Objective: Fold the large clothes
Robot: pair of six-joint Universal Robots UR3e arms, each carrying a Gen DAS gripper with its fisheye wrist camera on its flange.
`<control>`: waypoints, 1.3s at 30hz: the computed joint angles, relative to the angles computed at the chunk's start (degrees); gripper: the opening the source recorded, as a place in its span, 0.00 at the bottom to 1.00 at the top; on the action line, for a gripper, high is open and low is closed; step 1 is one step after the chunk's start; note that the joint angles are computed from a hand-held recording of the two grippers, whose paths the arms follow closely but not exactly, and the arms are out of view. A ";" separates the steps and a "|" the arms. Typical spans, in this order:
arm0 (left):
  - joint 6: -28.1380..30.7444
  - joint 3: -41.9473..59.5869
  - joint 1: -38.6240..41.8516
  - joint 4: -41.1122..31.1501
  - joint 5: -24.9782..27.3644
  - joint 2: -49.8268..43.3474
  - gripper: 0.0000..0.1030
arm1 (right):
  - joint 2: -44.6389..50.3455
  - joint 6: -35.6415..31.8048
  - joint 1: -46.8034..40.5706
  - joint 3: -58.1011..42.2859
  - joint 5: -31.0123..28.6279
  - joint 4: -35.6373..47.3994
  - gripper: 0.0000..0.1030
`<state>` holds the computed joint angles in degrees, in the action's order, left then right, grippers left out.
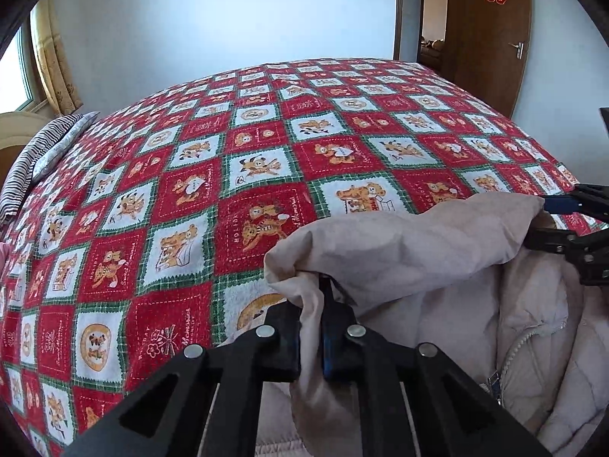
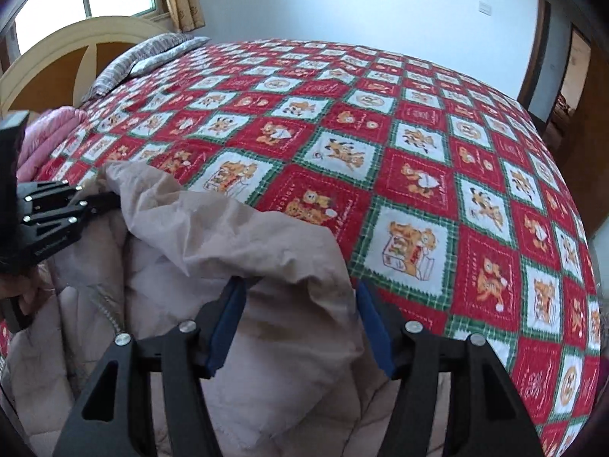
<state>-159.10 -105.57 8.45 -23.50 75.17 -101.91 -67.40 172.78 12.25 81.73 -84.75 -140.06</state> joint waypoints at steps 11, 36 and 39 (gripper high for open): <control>5.60 -13.52 5.34 1.33 -6.31 15.28 0.04 | -9.92 -7.55 2.19 12.34 -4.23 -6.89 0.05; -7.47 -14.94 3.27 10.62 -7.23 20.48 0.85 | -8.76 -4.72 2.61 27.68 -7.38 -22.60 0.04; -8.86 -7.48 -3.94 12.70 -0.74 8.79 0.85 | -9.25 -4.60 1.86 29.04 -6.21 -24.15 0.04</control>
<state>-167.96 -113.05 4.52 -10.80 74.43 -93.12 -76.65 168.19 14.11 110.77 -90.96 -164.20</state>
